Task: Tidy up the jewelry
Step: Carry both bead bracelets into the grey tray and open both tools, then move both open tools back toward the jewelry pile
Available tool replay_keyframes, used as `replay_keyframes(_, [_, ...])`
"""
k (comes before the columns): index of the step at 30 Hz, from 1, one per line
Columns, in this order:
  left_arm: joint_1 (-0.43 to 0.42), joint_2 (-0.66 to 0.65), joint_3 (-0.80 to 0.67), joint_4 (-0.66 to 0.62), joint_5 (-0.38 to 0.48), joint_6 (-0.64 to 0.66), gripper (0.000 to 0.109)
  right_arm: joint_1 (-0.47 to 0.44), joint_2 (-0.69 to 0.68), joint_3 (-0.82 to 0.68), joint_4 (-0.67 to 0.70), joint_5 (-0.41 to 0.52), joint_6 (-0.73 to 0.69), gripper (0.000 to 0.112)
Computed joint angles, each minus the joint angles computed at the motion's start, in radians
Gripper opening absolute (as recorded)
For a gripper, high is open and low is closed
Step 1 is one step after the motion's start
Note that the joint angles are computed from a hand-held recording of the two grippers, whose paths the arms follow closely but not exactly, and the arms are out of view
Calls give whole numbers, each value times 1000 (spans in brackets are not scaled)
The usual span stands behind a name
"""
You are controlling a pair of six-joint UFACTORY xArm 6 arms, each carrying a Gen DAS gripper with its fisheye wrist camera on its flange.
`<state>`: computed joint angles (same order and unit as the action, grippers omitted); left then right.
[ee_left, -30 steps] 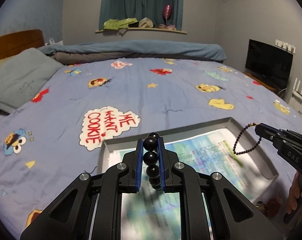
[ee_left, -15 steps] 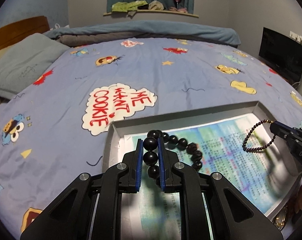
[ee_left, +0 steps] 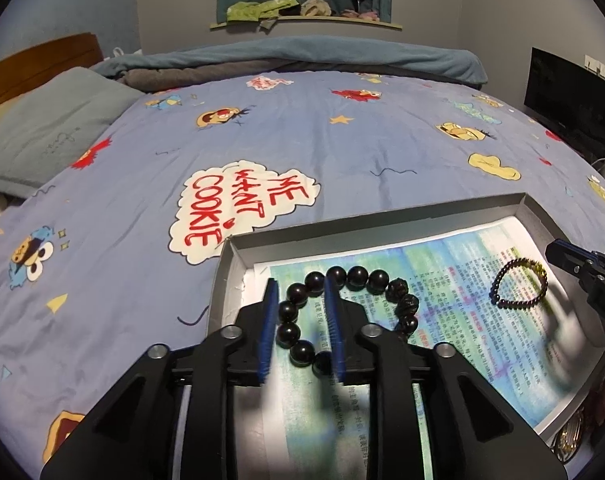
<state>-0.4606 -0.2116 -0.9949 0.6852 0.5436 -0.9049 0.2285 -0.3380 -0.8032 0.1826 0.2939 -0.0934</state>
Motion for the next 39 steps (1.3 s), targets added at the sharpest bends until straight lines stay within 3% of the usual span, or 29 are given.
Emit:
replay_keyframes(2, [0, -5, 4, 8, -7, -5, 29, 1, 0, 0, 5, -1, -7, 12])
replay_keyframes(5, [-5, -11, 7, 32, -9, -22, 37, 3, -9, 11, -5, -20, 0, 34])
replay_keyframes(8, [-9, -16, 8, 43, -9, -31, 39, 5, -21, 20, -10, -36, 0, 41])
replay_keyframes(10, [-11, -24, 13, 52, -11, -44, 49, 7, -33, 30, -11, -47, 0, 50])
replay_keyframes(12, [-15, -38, 20, 76, -5, -72, 60, 6, -47, 38, -13, -58, 5, 66])
replay_keyframes(18, [-31, -99, 55, 108, 1, -122, 79, 8, -122, 74, -24, -89, 19, 84])
replay_keyframes(22, [-52, -129, 68, 87, 44, -110, 82, 7, -168, 88, -102, -59, 94, 90])
replay_keyframes(39, [-182, -339, 177, 141, 181, -161, 84, 34, -376, 207, -172, 36, 172, 97])
